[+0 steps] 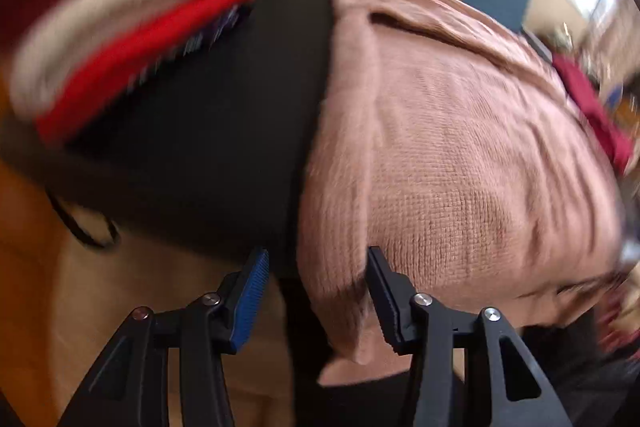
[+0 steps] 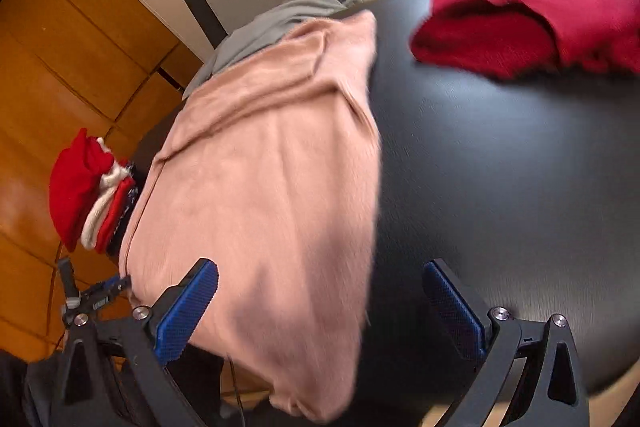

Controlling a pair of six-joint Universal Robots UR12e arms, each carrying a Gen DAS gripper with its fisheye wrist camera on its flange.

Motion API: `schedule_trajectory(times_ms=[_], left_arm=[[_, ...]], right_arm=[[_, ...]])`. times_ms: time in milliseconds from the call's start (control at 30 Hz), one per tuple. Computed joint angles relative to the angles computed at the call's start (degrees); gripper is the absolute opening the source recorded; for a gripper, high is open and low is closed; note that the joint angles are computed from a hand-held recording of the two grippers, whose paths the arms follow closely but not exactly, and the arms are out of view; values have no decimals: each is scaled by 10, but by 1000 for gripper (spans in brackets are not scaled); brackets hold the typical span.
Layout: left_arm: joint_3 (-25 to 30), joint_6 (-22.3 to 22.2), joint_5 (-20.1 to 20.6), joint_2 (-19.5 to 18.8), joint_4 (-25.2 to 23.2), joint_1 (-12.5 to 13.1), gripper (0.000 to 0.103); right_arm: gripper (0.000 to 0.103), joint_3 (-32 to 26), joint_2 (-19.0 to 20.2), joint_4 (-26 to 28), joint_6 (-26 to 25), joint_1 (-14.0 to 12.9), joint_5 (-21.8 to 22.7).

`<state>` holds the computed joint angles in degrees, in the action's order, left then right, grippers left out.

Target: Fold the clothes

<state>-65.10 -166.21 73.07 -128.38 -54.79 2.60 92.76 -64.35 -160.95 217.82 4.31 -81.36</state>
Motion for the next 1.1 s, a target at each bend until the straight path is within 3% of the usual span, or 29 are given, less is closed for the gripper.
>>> schedule_trajectory(times_ms=[100, 300, 500, 700, 767, 933, 1033, 1100], left_arm=[[14, -34, -48, -8, -41, 13, 50], [-9, 18, -33, 0, 15, 3, 48], [8, 21, -71, -9, -33, 10, 45], [-11, 84, -11, -2, 8, -7, 42], [-10, 79, -18, -5, 7, -7, 41], [6, 42, -58, -16, -22, 3, 47], [8, 20, -69, -20, -23, 5, 50], [11, 11, -77, -22, -29, 7, 52]], right_arm=[[103, 24, -8, -27, -2, 0, 22], [103, 37, -2, -74, 13, -7, 99], [103, 43, 17, -144, 64, -9, 177], [103, 64, 33, -248, 165, -12, 206], [103, 66, 31, -250, 174, -11, 202], [103, 37, 21, -132, 68, 14, 131], [103, 32, 19, -115, 52, 26, 92], [101, 36, 18, -127, 69, 28, 79]])
